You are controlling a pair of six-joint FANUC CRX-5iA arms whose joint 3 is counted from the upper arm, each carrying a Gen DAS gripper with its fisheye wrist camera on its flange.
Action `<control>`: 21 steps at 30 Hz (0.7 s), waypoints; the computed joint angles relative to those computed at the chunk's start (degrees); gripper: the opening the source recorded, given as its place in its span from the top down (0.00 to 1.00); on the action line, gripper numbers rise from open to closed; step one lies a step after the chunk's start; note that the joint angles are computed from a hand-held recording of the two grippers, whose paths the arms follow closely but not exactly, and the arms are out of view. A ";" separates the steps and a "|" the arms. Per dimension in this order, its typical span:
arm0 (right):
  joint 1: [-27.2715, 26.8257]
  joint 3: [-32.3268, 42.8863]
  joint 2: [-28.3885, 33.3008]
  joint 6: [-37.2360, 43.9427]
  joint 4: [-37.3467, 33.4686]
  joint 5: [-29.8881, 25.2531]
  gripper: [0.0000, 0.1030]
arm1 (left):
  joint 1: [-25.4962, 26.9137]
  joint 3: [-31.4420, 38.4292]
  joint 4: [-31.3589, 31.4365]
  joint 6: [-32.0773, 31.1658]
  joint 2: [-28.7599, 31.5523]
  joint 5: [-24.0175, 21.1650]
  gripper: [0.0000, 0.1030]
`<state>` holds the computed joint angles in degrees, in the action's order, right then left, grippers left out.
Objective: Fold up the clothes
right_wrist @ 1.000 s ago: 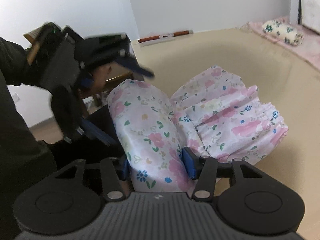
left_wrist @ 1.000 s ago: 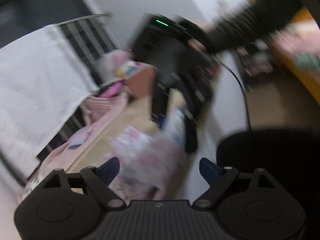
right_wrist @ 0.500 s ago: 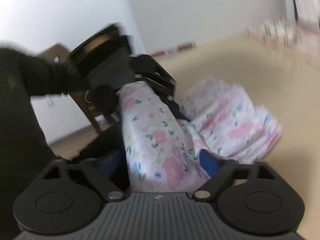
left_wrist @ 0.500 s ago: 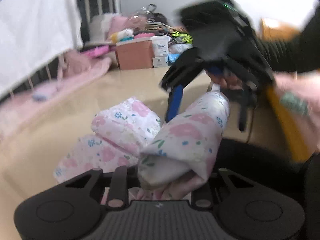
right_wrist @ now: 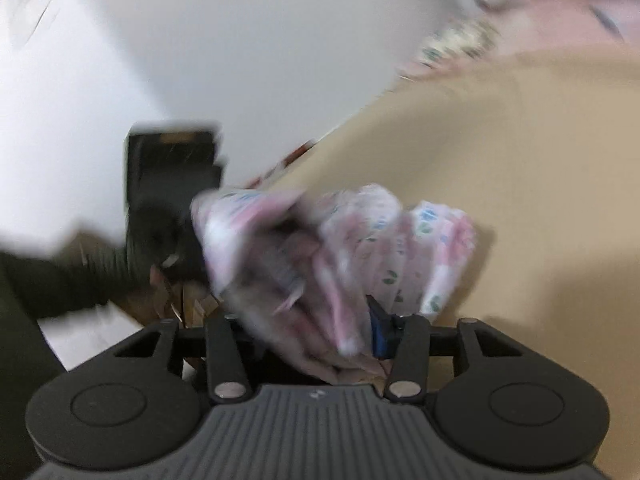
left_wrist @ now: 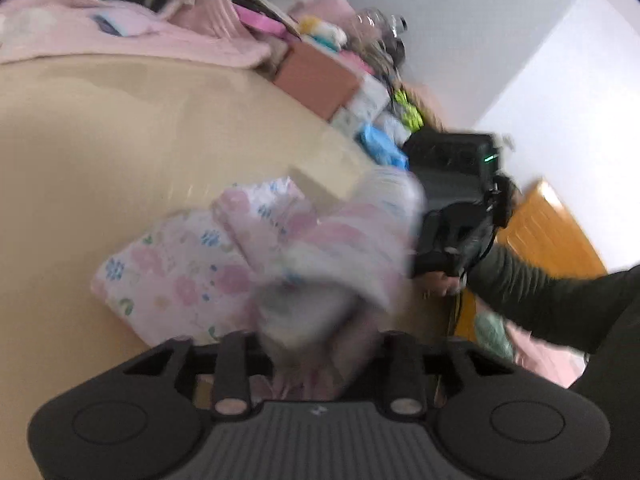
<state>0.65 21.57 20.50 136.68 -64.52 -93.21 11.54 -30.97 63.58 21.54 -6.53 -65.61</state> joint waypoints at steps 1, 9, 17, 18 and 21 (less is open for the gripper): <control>-0.04 0.47 0.42 -1.74 -0.07 -0.36 0.56 | -0.32 -2.57 2.39 -1.37 -2.89 3.54 0.34; -0.29 -0.24 0.31 -14.84 -1.39 1.66 0.55 | -6.64 -14.84 7.18 14.07 -15.87 32.02 0.28; 2.63 -19.23 -18.72 -3.23 3.02 28.36 0.20 | -21.15 -17.68 29.22 7.99 -14.54 52.77 0.26; 4.43 -23.34 -22.87 0.37 4.10 35.86 0.07 | -21.48 -17.29 29.73 7.43 -13.90 52.95 0.26; 13.00 -29.32 -28.08 -6.85 14.27 51.49 0.00 | -23.23 -16.46 32.09 7.28 -12.37 54.40 0.26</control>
<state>13.66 -7.75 -7.58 129.83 -50.25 -41.72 -11.69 -47.44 95.67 28.82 -18.90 -11.21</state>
